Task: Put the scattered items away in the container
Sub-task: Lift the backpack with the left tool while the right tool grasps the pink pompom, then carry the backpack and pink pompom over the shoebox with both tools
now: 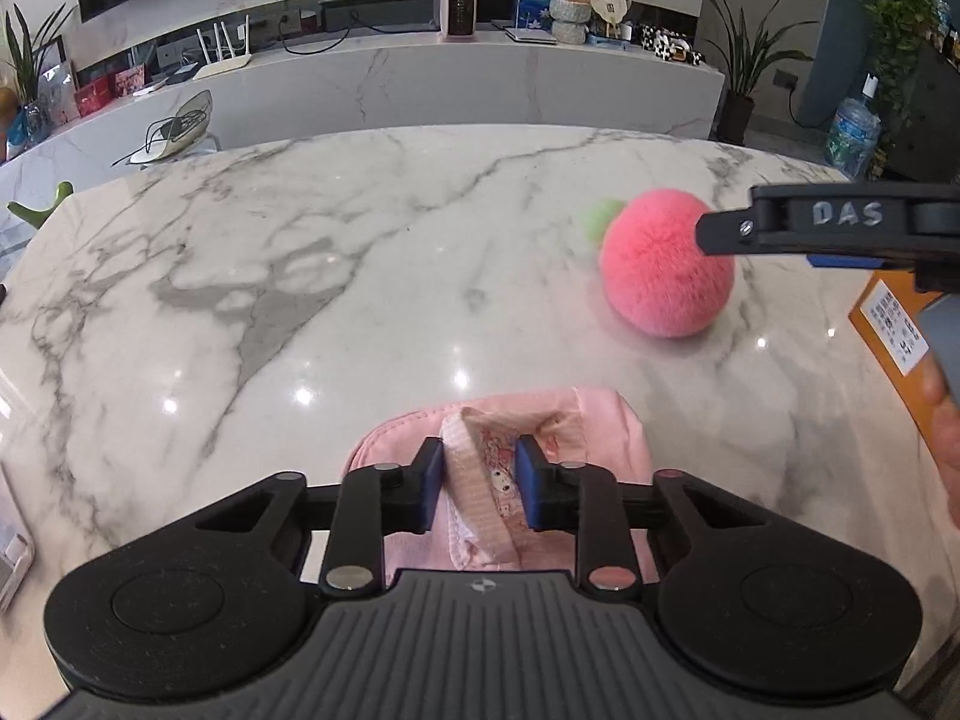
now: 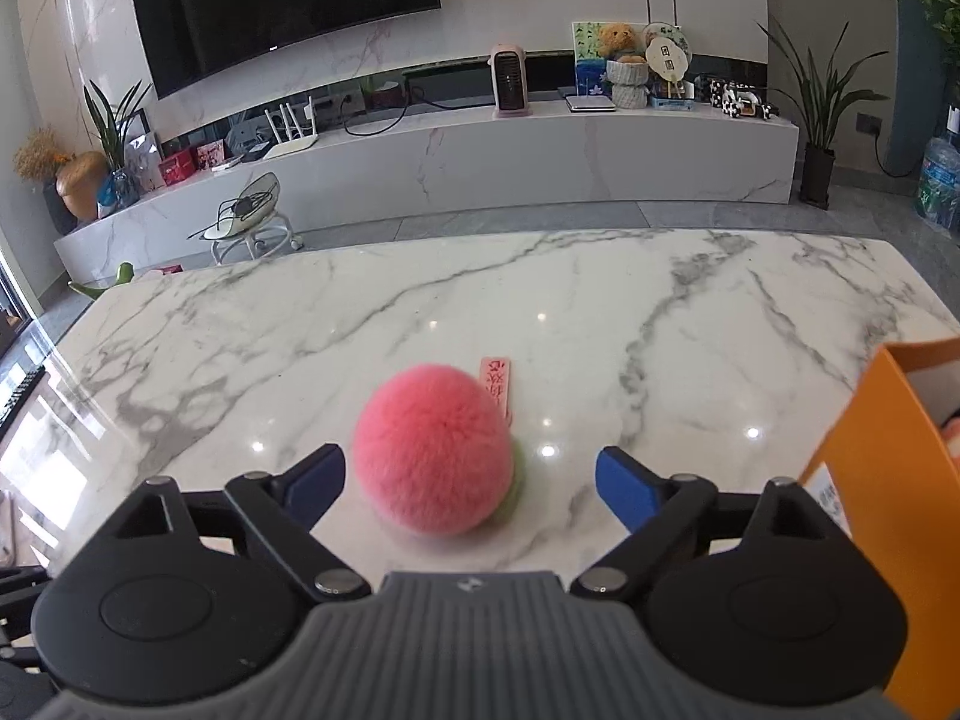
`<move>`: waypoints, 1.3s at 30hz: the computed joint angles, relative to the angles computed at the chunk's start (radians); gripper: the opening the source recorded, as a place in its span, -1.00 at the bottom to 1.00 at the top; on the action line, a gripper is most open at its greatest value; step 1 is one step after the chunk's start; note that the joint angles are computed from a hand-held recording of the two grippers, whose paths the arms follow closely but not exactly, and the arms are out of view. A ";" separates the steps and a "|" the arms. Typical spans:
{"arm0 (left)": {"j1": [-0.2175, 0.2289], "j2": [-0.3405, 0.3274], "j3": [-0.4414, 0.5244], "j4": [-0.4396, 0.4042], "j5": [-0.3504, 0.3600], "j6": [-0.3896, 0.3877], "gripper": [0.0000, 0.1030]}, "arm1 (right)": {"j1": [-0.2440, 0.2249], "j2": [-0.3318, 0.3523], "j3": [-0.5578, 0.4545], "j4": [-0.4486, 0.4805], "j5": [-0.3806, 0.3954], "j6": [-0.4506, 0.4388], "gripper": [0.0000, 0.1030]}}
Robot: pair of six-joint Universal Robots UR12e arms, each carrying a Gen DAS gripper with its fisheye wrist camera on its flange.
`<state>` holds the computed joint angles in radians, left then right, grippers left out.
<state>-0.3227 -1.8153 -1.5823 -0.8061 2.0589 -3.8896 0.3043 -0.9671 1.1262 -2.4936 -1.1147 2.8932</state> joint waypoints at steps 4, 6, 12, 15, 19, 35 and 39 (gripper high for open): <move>0.018 -0.009 0.001 0.039 0.004 0.021 -0.55 | 0.013 0.035 -0.035 0.009 0.004 -0.008 0.79; 0.027 -0.016 0.001 0.059 0.005 0.044 -0.55 | 0.018 0.050 -0.047 0.011 0.005 -0.018 0.79; 0.048 -0.035 0.006 0.099 0.013 0.085 -0.56 | 0.030 0.081 -0.066 -0.004 0.002 -0.050 0.77; 0.055 -0.039 0.001 0.123 0.013 0.094 -0.56 | 0.035 0.091 -0.072 -0.011 -0.010 -0.065 0.71; 0.057 -0.042 -0.004 0.138 0.014 0.103 -0.56 | 0.040 0.101 -0.077 -0.022 -0.027 -0.071 0.52; 0.041 -0.032 0.004 0.149 0.036 0.084 -0.75 | 0.030 0.067 -0.019 -0.150 0.001 -0.112 -0.10; 0.021 -0.028 0.014 0.170 0.059 0.111 -0.77 | 0.019 0.036 0.006 -0.187 0.028 -0.106 -0.10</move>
